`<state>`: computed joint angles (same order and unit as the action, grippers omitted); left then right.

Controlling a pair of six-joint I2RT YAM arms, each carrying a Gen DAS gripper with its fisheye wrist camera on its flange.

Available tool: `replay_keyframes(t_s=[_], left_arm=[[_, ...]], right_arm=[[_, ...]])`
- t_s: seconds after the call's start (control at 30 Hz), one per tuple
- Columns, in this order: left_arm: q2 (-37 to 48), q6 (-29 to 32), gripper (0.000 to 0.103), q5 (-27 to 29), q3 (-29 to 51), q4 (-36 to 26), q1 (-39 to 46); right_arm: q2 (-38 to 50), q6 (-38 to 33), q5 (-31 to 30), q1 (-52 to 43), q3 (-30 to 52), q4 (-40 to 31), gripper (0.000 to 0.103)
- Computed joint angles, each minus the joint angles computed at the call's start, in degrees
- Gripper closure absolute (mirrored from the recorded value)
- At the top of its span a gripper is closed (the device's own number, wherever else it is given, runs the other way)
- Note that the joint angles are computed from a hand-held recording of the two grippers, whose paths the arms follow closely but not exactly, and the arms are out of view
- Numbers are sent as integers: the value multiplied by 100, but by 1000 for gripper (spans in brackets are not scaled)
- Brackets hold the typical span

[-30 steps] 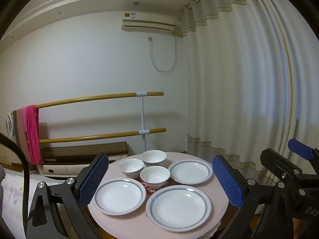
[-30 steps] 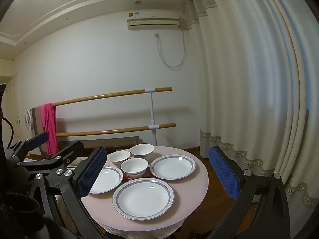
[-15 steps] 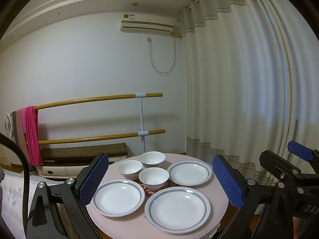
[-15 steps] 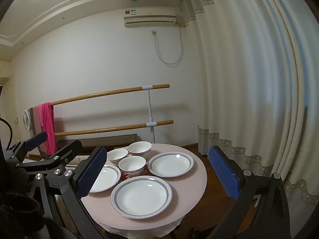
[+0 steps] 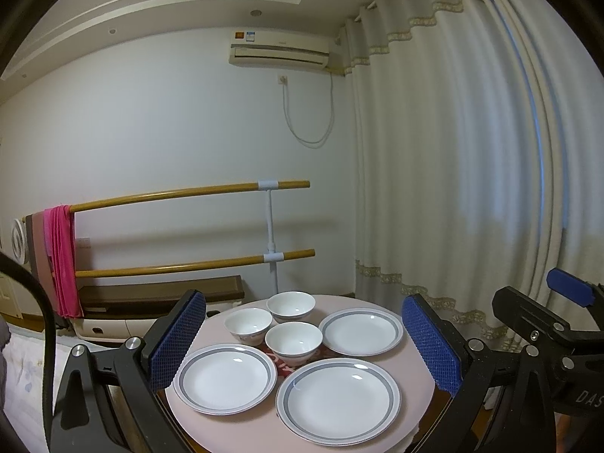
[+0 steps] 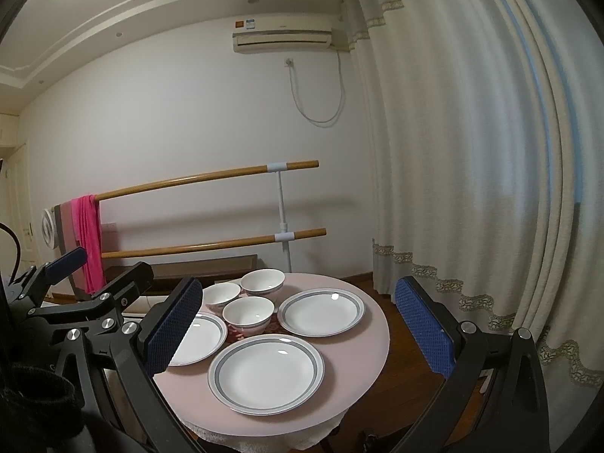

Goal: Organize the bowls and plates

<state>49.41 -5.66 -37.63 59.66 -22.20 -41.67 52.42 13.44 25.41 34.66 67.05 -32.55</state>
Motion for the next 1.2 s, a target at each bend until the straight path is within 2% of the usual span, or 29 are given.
replay_keyframes(t_s=[1.2], left_arm=[[-81, 141, 1, 0, -418, 537, 151]], right_arm=[[-52, -53, 77, 174, 7, 3, 0]])
